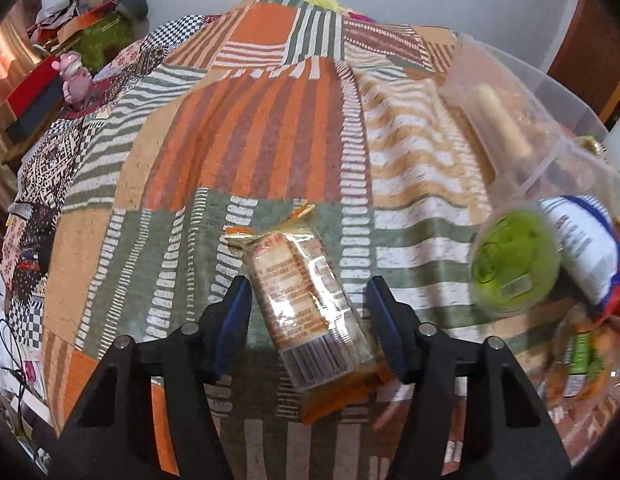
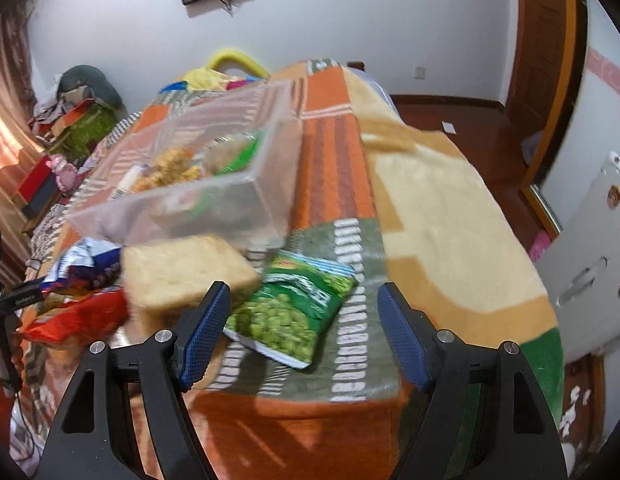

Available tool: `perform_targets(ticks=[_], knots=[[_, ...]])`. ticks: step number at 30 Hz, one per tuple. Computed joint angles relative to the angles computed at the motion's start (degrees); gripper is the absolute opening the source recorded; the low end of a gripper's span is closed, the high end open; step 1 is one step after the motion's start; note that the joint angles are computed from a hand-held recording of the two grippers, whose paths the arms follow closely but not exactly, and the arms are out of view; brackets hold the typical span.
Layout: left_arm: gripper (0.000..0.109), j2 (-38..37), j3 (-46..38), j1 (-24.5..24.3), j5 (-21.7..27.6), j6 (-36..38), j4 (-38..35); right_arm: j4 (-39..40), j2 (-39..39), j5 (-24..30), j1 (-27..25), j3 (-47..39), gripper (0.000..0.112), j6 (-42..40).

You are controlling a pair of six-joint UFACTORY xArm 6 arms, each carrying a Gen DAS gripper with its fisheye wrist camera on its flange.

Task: Organize snacks
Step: 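Grasp the small biscuit pack with the left tool while the right tool grasps the green pea snack, then drop the biscuit pack and green pea snack into the clear box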

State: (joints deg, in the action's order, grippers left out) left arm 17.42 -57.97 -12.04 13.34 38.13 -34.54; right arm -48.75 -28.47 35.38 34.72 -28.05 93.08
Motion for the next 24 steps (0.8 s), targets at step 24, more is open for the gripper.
perform_targets(ticks=[24], knots=[[0.034, -10.74, 4.21, -4.17, 0.58, 12.88, -14.74, -4.24, -5.63, 1.08, 2.11, 1.78, 0.020, 2.37]])
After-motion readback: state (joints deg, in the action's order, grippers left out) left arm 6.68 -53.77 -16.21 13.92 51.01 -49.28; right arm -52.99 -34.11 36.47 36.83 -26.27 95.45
